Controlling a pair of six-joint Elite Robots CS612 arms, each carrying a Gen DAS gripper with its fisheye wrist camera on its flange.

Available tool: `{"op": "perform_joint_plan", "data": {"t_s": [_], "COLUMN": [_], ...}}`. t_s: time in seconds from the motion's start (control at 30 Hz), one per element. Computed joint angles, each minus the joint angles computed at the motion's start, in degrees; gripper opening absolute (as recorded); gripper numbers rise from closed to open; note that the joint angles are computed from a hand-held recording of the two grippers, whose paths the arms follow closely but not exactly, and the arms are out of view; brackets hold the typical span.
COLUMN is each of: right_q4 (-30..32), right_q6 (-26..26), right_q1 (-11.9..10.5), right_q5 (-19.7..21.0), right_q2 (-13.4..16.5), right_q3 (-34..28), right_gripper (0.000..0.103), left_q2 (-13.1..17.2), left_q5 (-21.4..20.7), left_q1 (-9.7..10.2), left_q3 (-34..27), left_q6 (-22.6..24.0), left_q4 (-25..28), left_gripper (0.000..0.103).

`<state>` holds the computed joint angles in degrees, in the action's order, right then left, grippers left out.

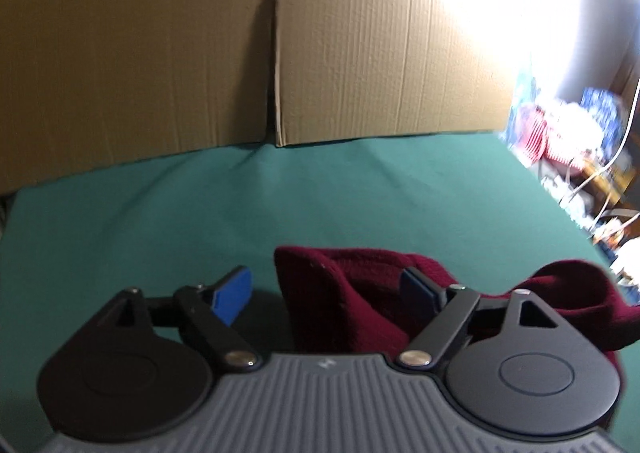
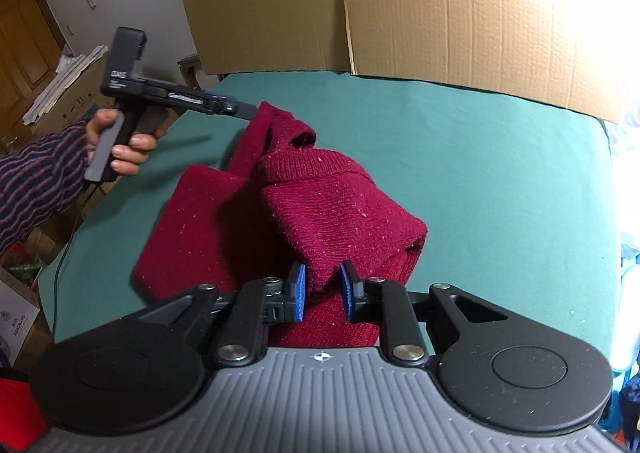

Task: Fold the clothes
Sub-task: 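Lift the sweater edge with both grippers and fold it over again, then lay the fold down and open both grippers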

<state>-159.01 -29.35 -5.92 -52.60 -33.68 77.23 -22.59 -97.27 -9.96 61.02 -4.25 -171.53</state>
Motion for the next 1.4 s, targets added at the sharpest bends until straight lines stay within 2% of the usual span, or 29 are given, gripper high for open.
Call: {"op": "perform_joint_plan", "data": {"t_s": [0.13,0.17,0.23,0.3,0.37,0.43,0.53,0.6,0.63,0.7,0.73,0.97,1.13,1.27,1.4], "right_q4": [1.11,1.31,1.72,2.38,2.58,2.32,1.43,0.65,0.27,-0.95,-1.87,-7.52,-10.55,-11.95,-11.6], "right_q6": [0.08,0.05,0.25,0.57,1.14,2.43,5.0,6.82,7.81,9.79,11.06,21.55,28.75,31.08,29.38], "right_q1": [0.24,0.01,-0.37,-0.56,-0.64,-0.82,-0.96,-1.0,-0.98,-1.0,-1.0,-1.13,-1.75,-2.5,-2.94], "right_q5": [-0.02,0.2,0.46,0.5,0.23,0.4,0.72,0.76,0.74,0.68,0.57,-0.14,-0.06,1.05,1.32], "right_q2": [0.46,0.24,-0.04,-0.09,-0.03,0.01,0.47,0.84,1.06,1.47,1.69,3.42,4.54,4.73,4.19], "right_q3": [-0.75,-0.42,-0.04,-0.12,-0.3,-0.45,-1.14,-1.65,-2.02,-2.55,-2.77,-4.84,-6.55,-6.91,-6.29], "right_gripper": [0.02,0.02,0.02,0.02,0.02,0.02,0.02,0.02,0.02,0.02,0.02,0.02,0.02,0.02,0.02], "left_q2": [2.57,3.06,3.88,4.72,5.4,5.64,5.62,5.37,5.15,4.83,4.62,1.88,-0.94,-3.46,-5.37], "left_q5": [-1.76,-2.28,-3.53,-4.79,-5.85,-6.55,-6.77,-6.5,-6.26,-5.58,-5.01,-2.82,-3.47,-4.77,-5.28], "left_q1": [0.18,0.29,0.6,0.91,1.09,1.01,0.74,0.65,0.62,0.54,0.45,-0.12,-0.1,-0.17,-0.45], "left_q3": [-5.74,-6.67,-8.04,-9.44,-10.49,-10.71,-10.49,-9.98,-9.52,-8.83,-8.36,-2.45,3.39,8.19,11.88], "left_q6": [2.33,1.96,0.65,-0.67,-1.21,-0.17,0.99,1.01,0.88,0.76,0.83,-0.03,-2.09,-2.28,-1.43], "left_q4": [8.66,9.43,9.98,10.53,10.88,10.9,10.42,9.4,8.53,6.87,5.8,-2.95,-10.89,-14.46,-16.82], "left_gripper": [0.091,0.091,0.098,0.098,0.085,0.064,0.051,0.043,0.033,0.022,0.02,0.015,0.015,0.015,0.015]}}
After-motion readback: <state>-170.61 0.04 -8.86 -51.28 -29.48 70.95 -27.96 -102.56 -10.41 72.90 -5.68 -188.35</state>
